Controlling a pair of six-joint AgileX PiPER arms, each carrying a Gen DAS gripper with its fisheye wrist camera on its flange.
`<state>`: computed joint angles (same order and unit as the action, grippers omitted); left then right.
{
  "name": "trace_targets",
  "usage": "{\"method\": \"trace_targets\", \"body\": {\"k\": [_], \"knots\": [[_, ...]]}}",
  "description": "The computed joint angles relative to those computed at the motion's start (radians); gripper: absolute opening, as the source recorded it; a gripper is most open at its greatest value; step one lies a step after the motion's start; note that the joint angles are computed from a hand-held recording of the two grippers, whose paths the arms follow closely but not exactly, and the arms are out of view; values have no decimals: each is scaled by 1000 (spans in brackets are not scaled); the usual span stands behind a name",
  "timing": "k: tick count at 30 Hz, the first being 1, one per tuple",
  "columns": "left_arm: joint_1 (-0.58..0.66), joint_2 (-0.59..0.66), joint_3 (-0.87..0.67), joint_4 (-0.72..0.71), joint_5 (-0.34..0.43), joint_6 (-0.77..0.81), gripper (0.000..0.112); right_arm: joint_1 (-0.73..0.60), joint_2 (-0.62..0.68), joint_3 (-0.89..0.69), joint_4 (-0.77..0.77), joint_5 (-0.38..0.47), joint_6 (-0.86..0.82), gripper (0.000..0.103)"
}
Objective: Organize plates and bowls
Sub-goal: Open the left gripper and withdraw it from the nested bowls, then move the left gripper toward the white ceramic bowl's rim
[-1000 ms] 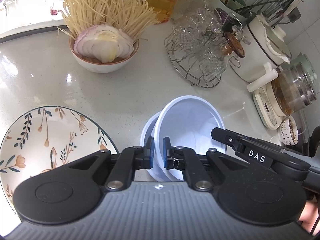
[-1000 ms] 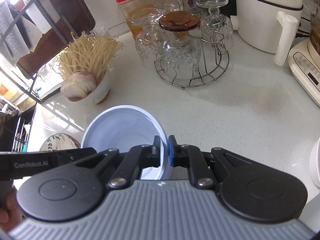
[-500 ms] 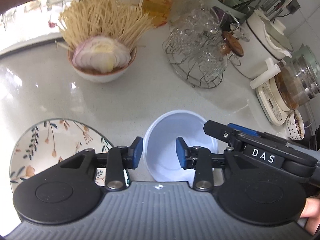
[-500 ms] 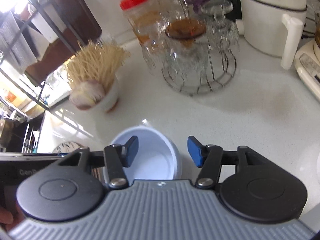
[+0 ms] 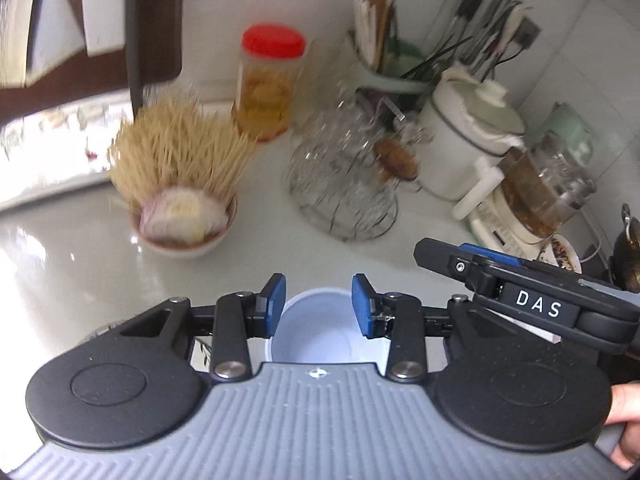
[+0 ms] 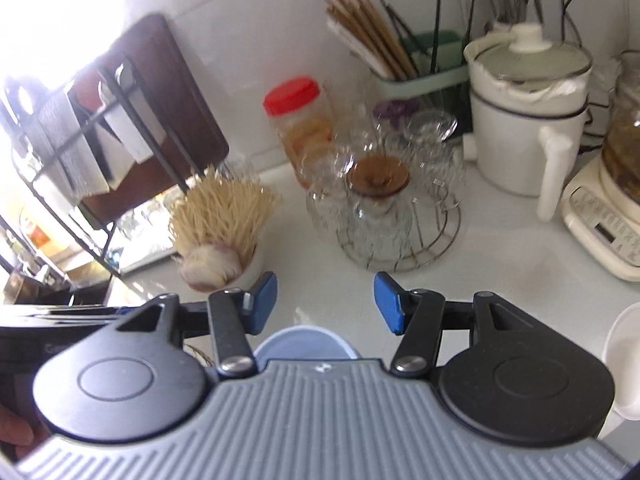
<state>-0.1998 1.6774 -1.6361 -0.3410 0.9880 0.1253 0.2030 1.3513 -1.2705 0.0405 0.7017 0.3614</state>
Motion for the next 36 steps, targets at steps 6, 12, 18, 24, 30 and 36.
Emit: {"method": "trace_targets", "body": {"k": [6, 12, 18, 24, 30, 36], "knots": [[-6, -32, -25, -24, 21, 47, 42, 46, -78, 27, -133, -7, 120, 57], [-23, -63, -24, -63, 41, 93, 42, 92, -168, 67, -274, 21, 255, 57], [-71, -72, -5, -99, 31, 117, 42, 102, -247, 104, -380, 80, 352, 57], [-147, -36, -33, -118, 26, 116, 42, 66, -328, 158, -458, 129, 418, 57], [-243, 34, -103, -112, 29, 94, 42, -49, -395, 211, -429, 152, 389, 57], [-318, 132, -210, -100, 53, 59, 42, -279, -436, 258, -261, 126, 243, 57]]}}
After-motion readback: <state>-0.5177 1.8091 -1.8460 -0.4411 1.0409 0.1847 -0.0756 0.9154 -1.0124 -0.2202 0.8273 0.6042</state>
